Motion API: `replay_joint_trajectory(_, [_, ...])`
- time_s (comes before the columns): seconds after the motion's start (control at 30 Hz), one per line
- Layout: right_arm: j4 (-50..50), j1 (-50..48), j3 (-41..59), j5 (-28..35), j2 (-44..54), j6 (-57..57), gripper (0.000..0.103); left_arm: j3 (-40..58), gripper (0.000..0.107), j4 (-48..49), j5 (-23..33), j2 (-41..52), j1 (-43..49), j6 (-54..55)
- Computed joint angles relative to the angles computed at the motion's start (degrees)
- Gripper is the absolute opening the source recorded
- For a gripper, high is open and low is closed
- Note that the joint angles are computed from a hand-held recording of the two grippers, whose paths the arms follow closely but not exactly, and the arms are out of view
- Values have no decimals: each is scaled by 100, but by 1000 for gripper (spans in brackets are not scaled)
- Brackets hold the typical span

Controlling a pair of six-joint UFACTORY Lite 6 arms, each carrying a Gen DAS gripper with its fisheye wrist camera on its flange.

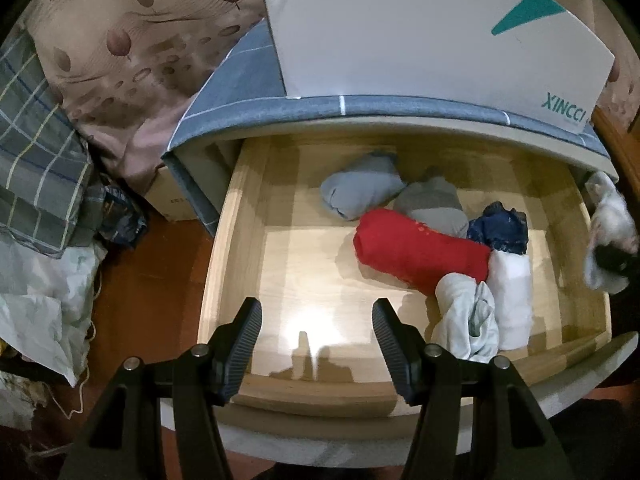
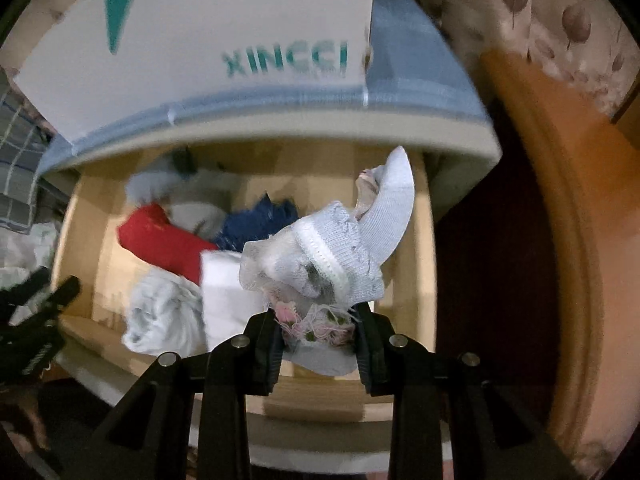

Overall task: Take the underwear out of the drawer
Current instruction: 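Lift the floral underwear with the right tool and carry it over the box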

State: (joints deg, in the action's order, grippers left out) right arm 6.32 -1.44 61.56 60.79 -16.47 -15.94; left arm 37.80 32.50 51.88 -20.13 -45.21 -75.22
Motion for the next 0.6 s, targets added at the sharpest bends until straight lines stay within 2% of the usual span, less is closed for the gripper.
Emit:
replay_joint_trajectory(0.17, [354,-406,1108,544,223,-385,27,-3,59,5,0,15,-29,-46])
replay_joint_trajectory(0.33, [560,-451,2778,1138,883,-446,27,-18,59,8,-32,7,-28,-64])
replay_joint_trajectory(0.6, [443,244,6071,1615,3092,276,27,-138,59,108,-24,-237,-64,-262])
